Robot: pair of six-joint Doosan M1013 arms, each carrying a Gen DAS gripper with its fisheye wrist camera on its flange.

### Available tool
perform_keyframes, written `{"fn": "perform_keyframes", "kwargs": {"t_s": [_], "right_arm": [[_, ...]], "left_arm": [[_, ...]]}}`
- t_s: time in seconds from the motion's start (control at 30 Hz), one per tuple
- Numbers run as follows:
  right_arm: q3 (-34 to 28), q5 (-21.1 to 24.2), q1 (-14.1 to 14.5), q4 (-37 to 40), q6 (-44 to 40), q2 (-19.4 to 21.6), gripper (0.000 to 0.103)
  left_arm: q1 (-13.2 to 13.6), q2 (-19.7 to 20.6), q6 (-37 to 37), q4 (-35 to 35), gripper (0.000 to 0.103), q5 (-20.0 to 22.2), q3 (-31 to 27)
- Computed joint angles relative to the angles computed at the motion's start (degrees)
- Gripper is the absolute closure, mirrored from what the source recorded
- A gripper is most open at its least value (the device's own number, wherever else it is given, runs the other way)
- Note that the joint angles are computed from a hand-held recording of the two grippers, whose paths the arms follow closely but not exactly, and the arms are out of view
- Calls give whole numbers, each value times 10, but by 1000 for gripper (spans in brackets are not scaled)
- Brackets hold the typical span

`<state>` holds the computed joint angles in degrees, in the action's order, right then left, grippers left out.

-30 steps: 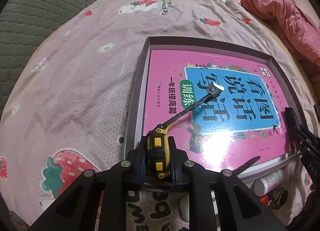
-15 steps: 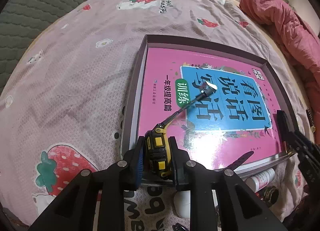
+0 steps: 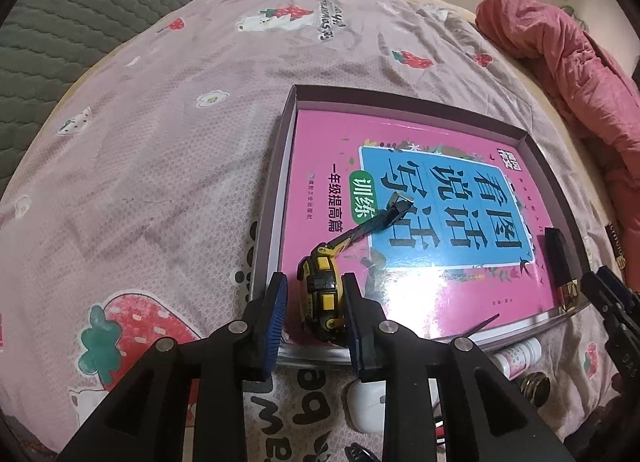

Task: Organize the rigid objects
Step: 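Lower the lipstick into the tray and open the right tool while the left tool releases the tape measure, then withdraw both open tools from the tray toward the remaining objects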

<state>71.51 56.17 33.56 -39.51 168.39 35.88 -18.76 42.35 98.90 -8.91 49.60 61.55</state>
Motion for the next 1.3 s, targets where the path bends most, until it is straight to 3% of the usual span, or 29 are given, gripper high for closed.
{"fn": "perform_keyframes", "kwargs": {"t_s": [0.33, 0.5, 0.67, 1.3], "right_arm": [[-1, 7, 8, -15, 3, -7, 55], [-3, 9, 13, -21, 3, -9, 55], [0, 5, 17, -26, 7, -12, 47], [16, -8, 27, -53, 34, -28, 46]], "left_arm": [[6, -14, 28, -35, 72, -5, 16], [8, -26, 45, -52, 51, -11, 28], [10, -39, 61, -66, 50, -19, 42], [15, -76, 102, -101, 39, -43, 79]]}}
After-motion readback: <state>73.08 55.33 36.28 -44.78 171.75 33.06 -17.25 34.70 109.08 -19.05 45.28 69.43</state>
